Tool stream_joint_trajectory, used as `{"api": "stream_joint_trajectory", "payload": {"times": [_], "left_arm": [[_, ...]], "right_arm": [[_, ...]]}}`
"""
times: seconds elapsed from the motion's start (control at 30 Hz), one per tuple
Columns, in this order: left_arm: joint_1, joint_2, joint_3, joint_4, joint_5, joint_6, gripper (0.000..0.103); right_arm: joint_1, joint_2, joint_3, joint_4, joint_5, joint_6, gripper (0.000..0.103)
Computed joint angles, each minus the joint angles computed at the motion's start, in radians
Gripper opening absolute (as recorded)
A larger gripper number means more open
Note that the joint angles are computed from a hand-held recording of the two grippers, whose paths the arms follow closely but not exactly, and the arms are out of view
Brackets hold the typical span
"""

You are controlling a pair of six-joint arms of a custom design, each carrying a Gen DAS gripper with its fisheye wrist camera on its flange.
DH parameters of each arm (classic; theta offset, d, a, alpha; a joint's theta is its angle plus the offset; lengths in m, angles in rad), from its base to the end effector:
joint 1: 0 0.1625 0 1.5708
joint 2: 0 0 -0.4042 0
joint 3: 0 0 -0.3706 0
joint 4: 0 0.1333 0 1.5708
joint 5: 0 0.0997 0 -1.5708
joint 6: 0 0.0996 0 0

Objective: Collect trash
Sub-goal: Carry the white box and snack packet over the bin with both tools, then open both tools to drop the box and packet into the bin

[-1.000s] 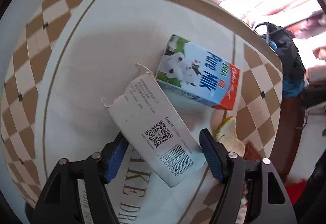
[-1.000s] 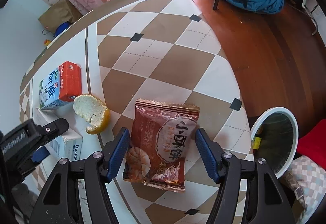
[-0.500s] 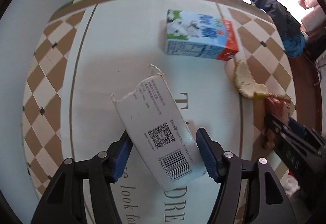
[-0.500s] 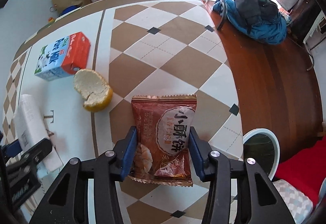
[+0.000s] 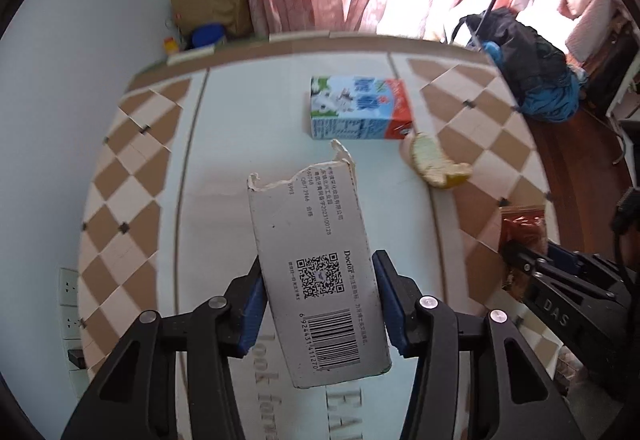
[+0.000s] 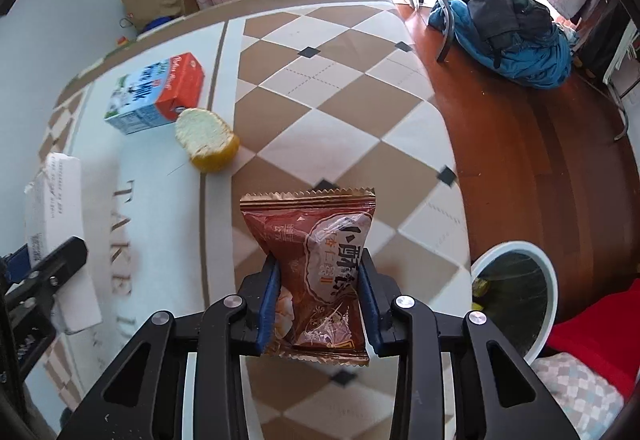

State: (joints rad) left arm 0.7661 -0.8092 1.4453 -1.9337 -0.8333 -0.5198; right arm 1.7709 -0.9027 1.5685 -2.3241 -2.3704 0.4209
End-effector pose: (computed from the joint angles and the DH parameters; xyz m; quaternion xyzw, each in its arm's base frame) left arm -0.3318 -0.5972 0.1370 0.1798 0.9078 -0.1194 0.3597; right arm 0.1893 -0.6220 0.1904 -0.1183 -0.9128 0.1572 0.3580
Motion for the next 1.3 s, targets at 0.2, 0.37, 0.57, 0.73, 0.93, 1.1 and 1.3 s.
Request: {"api": "stream_joint_trajectory", "payload": {"times": [0.2,0.37,0.57,0.73,0.93,1.1,1.3], "left_arm": [[-0.071,-0.085,0.086,-0.055,0.020,0.014,0.046],[-0.151,-0.126,0.122,-0.104,0.016,0.043,0.046],[-0.242,-0.103,0.102,-0.183,-0.054,0.105,0.046],[-0.294,0.000,0.034,-0.249,-0.172,0.167,0.046],[-0.312,0.191,-0.079,-0.249,-0.321,0.202,0.046],[-0.296,0.367,-0.209,-0.167,-0.440,0.207,0.046],[-0.249,0.556,-0.393,-0.025,-0.488,0.196,0.050]], "right_arm": [[0.042,-0.112,0.119,-0.101,0.044,-0.008,0.037],[0.096,-0.235,0.211,-0.175,0.054,-0.016,0.036],[0.170,-0.443,0.323,-0.201,0.007,0.003,0.036],[0.185,-0.645,0.414,-0.138,-0.067,0.046,0.037],[0.093,-0.898,0.536,-0.024,-0.118,0.097,0.036],[-0.163,-1.057,0.672,-0.089,-0.001,-0.008,0.036],[-0.505,-1.088,0.783,-0.211,0.222,-0.170,0.036]]}}
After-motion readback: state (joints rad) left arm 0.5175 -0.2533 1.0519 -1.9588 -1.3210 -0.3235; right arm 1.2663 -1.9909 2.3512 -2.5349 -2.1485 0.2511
